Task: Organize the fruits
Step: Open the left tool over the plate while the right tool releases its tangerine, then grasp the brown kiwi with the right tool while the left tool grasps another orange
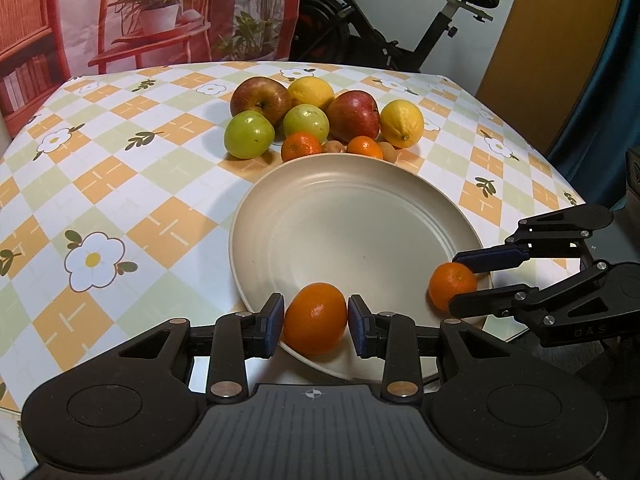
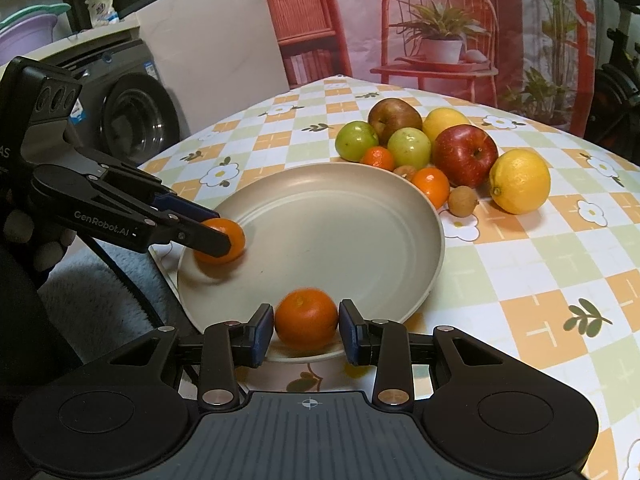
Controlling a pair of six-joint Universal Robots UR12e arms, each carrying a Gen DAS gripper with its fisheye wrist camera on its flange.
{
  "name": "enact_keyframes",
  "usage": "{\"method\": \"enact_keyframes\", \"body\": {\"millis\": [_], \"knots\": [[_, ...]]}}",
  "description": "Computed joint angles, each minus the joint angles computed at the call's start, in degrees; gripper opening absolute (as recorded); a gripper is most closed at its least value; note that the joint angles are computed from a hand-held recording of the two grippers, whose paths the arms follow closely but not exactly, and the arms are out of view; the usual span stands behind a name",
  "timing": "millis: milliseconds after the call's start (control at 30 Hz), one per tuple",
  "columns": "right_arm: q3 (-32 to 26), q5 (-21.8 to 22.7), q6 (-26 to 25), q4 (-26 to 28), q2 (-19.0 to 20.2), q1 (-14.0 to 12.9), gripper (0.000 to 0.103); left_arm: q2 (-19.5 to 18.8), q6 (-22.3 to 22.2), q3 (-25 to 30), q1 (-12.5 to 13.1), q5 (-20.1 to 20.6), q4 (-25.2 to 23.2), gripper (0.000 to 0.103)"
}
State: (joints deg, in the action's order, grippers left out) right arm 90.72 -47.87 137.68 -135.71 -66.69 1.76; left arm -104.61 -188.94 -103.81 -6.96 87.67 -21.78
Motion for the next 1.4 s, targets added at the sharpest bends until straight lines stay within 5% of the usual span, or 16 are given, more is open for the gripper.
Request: {"method": "enact_keyframes", "body": {"millis": [600,867,1133,1400], "knots": [[1.2,3.9,5.5,-7.1,0.3,-1.1,0.04,0.0,1.1,-0.7,-0.7,3.5,7.3,0.043],[-0.1,4.7,13.1,-13.8,2.3,-2.0,0.041,-1.4,-3.1,0.5,-0.7,7.1,12.0,0.043],[-3.4,1.8,17.1,-19.4,5.5,-1.5,0.041,-4.2,-4.6,4.9,-1.1,11.0,11.7,0.043],[-7.6,-0.7,20.6,-23.4,9.9,-0.7,0.028,-6.4,-3.1,8.1,-1.1,11.0,9.8,0.043]]}}
